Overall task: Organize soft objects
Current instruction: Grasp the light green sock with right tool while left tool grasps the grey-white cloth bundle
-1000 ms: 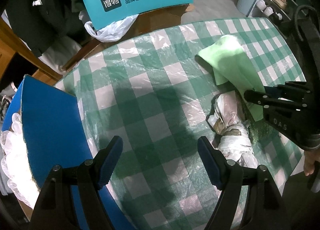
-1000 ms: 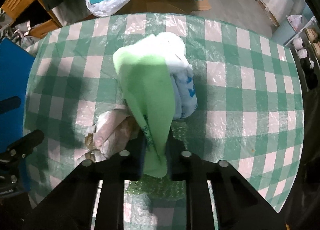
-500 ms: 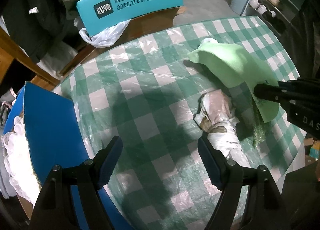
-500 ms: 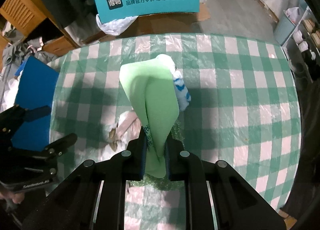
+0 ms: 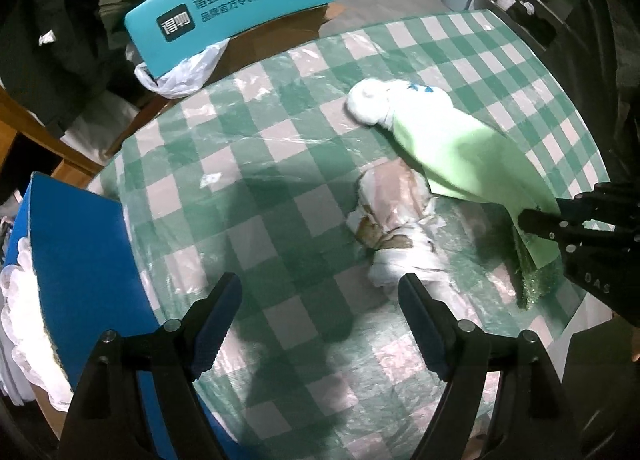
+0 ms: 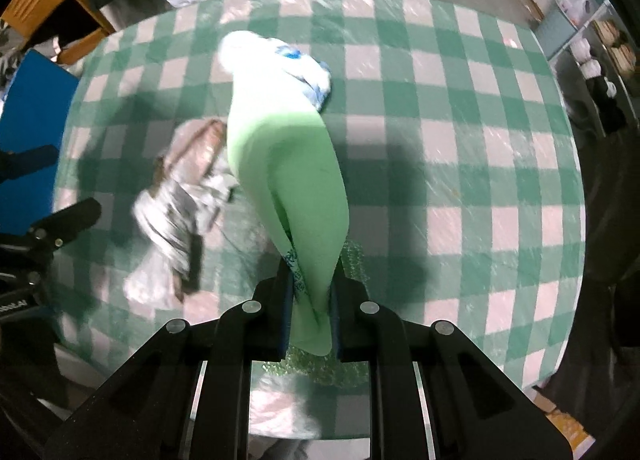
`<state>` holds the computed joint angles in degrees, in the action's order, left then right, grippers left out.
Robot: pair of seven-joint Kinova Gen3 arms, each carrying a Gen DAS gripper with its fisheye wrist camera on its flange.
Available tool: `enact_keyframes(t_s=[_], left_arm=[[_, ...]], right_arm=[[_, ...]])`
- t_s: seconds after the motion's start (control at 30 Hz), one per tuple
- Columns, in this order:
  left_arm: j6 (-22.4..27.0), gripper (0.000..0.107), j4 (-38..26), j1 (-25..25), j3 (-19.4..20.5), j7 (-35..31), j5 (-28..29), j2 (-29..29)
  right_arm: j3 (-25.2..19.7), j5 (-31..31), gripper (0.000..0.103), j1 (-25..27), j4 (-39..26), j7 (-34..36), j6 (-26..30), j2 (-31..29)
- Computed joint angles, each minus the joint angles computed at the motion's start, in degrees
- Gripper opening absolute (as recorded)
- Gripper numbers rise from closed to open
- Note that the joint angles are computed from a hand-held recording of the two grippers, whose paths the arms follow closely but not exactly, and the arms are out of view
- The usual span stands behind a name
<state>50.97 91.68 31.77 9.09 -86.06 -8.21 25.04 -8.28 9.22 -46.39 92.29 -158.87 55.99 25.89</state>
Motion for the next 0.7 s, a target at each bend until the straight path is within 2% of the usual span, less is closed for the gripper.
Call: enact_keyframes(t_s=[0.13,0.17,0.23,0.3,0.43,0.5,0.7], left_arm=[[0.54,0.082,-0.58,0.57,0.19,0.24,0.12,0.64],[0.66,0.082,-0.74,0.65,0.23,0.29,0.23,0.82],[0.91,0.082,-1.19,0.65,0.30,0.42,0.69,1.28],[1.05,0.082,-1.65,0.18,0.52,0.32,1.78,1.66],[0.95,0.083,-2.36,-0.99,0.85,0.24,4.35,2.32],[0.61,0.087,-2.36,-1.28,0.85,0.37,5.20,2.51],[0.70,0.088,-3.58,-0.94,0.72,1.33,6.12,4.19]], right_arm=[[-0.45,-1.33,0.015,0.75,1.32,0.61,-0.27,-0.03],[-0.51,-1.62,0.019,0.92,1.83,0.63,-0.87,-0.18],[-0.64,-2.04,0.042,1.19,2.41,0.96,-1.56,-0.37],[-0.56,-1.78,0.057,1.05,2.84,1.03,-2.28,-0.78],[0.17,0.34,0.061,0.15,2.99,-0.13,-1.92,-1.92],[0.39,0.97,0.065,0.16,3.14,-1.19,-2.49,-2.43],[0.37,2.06,0.065,1.51,4.99,-1.97,-4.90,-3.55]])
